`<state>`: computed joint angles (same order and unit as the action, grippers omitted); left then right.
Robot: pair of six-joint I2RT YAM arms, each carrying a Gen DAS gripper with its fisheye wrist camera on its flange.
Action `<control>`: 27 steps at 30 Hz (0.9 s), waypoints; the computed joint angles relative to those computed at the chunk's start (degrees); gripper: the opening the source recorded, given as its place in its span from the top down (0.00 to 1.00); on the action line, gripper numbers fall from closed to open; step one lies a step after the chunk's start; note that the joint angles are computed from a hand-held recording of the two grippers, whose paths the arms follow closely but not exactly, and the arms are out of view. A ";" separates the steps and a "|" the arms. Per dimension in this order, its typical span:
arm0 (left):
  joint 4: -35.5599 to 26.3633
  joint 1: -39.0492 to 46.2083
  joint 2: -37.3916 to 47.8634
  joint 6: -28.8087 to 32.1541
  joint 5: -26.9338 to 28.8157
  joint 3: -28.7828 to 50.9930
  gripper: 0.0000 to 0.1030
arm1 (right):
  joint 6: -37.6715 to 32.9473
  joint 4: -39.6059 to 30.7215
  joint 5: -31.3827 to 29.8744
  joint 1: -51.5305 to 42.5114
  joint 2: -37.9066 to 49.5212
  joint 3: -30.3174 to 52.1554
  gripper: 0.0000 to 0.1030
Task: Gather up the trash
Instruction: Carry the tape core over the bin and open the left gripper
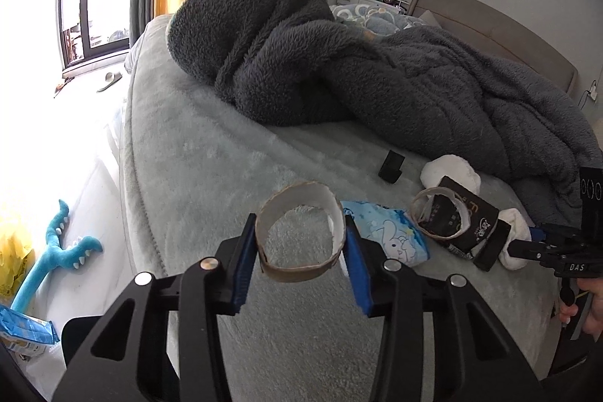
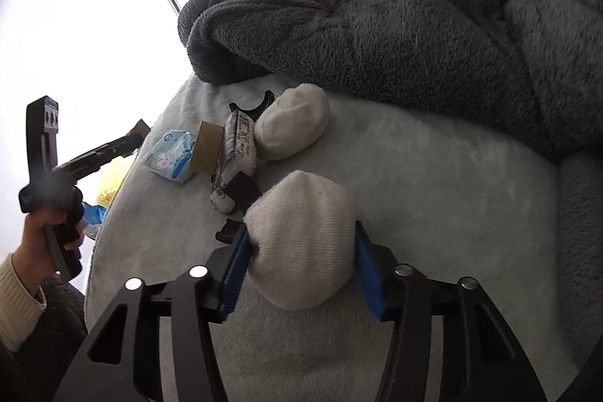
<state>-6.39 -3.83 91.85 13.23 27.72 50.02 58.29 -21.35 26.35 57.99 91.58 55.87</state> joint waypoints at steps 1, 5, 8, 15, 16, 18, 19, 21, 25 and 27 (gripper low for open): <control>-0.18 0.20 -0.55 0.14 0.12 -0.29 0.55 | 0.35 -1.31 0.87 0.42 0.14 0.84 0.50; -1.05 1.58 -2.82 1.11 0.72 -1.61 0.55 | 2.96 -6.41 4.99 2.03 0.49 3.92 0.50; -2.34 3.07 -4.48 2.04 1.41 -2.61 0.55 | 6.12 -10.06 8.56 3.74 0.34 5.42 0.50; -5.77 7.01 -9.20 6.27 2.59 -5.34 0.55 | 11.28 -15.71 16.08 8.00 0.75 9.75 0.50; -6.37 7.63 -9.61 6.90 2.80 -5.51 0.55 | 11.53 -16.25 16.65 8.52 1.27 10.70 0.50; -7.51 8.98 -10.42 8.40 3.03 -5.92 0.55 | 11.75 -16.69 17.20 9.19 1.98 12.02 0.50; -7.97 9.54 -10.76 9.03 3.07 -6.13 0.55 | 11.62 -16.79 17.46 9.41 2.60 12.93 0.50; -9.20 10.98 -11.20 10.55 3.11 -6.29 0.55 | 11.39 -17.32 18.28 10.04 4.13 15.31 0.50; -11.50 14.11 -11.69 13.58 3.31 -6.72 0.55 | 9.65 -16.34 20.20 11.04 7.43 19.91 0.50; -12.28 15.50 -11.44 15.10 3.24 -6.78 0.55 | 8.22 -16.01 20.62 11.36 9.53 22.92 0.50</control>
